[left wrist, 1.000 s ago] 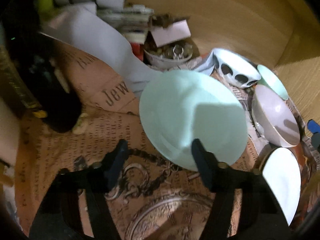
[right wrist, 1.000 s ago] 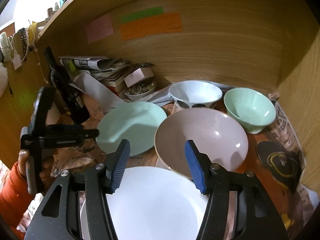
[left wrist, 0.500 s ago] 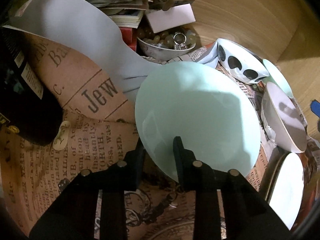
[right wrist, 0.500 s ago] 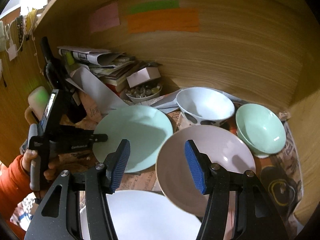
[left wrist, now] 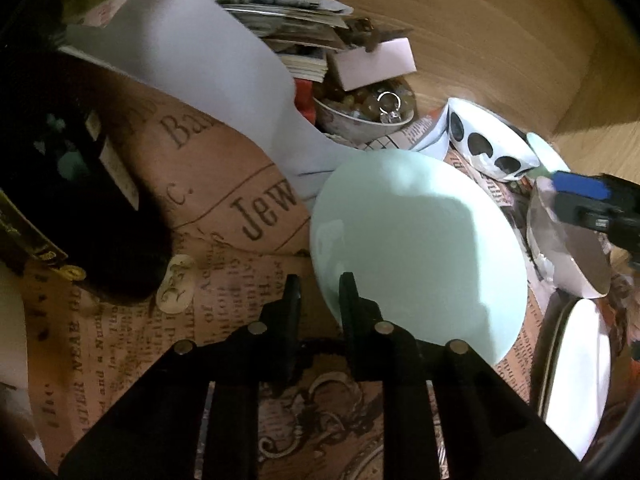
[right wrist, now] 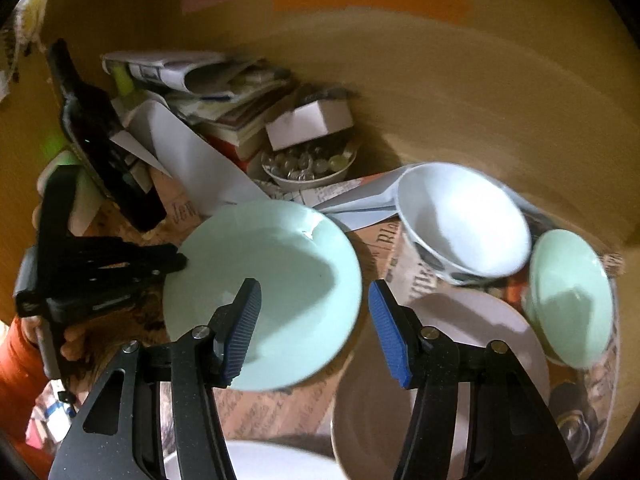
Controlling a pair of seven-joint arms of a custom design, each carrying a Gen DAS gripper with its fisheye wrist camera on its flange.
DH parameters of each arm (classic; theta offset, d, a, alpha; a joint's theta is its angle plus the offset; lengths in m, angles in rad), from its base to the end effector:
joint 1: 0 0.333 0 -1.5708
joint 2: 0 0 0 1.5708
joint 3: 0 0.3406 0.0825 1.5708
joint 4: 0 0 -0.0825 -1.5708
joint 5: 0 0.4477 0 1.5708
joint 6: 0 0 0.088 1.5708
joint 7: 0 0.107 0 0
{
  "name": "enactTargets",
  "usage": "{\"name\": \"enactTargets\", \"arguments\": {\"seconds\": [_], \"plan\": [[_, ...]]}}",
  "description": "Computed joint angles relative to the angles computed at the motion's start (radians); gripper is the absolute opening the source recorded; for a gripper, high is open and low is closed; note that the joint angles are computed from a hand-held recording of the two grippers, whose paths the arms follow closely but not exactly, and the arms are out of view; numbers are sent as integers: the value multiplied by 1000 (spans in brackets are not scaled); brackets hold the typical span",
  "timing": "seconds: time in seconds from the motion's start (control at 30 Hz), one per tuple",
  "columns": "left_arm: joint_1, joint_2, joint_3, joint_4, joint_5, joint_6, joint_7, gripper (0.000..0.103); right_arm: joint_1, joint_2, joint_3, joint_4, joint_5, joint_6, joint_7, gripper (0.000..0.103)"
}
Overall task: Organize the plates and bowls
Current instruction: 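Reach both grippers to the mint green plate rim and close them, then lift the mint green plate with both grippers and carry it over the white plate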
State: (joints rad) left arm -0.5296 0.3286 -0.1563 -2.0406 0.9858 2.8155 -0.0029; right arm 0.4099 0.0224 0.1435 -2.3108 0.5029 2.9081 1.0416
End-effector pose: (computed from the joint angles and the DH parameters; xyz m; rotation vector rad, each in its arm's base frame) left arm 0.4947 -0.4531 0.2964 -1.9721 1.9077 -0.7789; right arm 0.5240 0.2890 0.3748 -2.2714 1.1621 -0.2728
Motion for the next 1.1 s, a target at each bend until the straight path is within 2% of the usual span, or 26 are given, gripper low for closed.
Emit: {"name": "enactTargets", "arguments": {"seconds": [0.1, 0.23, 0.37, 0.6, 0.77, 0.97, 1.1], "plan": [[4, 2, -2, 2, -12, 5, 13, 20, 5, 69, -24, 76, -215, -74, 157, 41], [3, -1, -10, -3, -24, 6, 40, 20, 10, 167, -46, 205, -337, -219, 273, 33], [8, 12, -12, -7, -49, 64, 66, 20, 30, 213, -69, 264, -461, -280, 362, 31], [-29, 28, 22, 3, -47, 98, 64, 21, 23, 269, -63, 339, -483, -388, 384, 31], [-16, 35, 26, -16, -89, 183, 91, 22, 12, 299, -50, 386, -444, -446, 359, 31], [-61, 32, 65, -12, -69, 162, 65, 24, 23, 298, -50, 390, -440, -438, 370, 30], [-81, 24, 83, -9, -16, 109, -9, 23, 18, 266, -43, 352, -431, -415, 340, 29]]}}
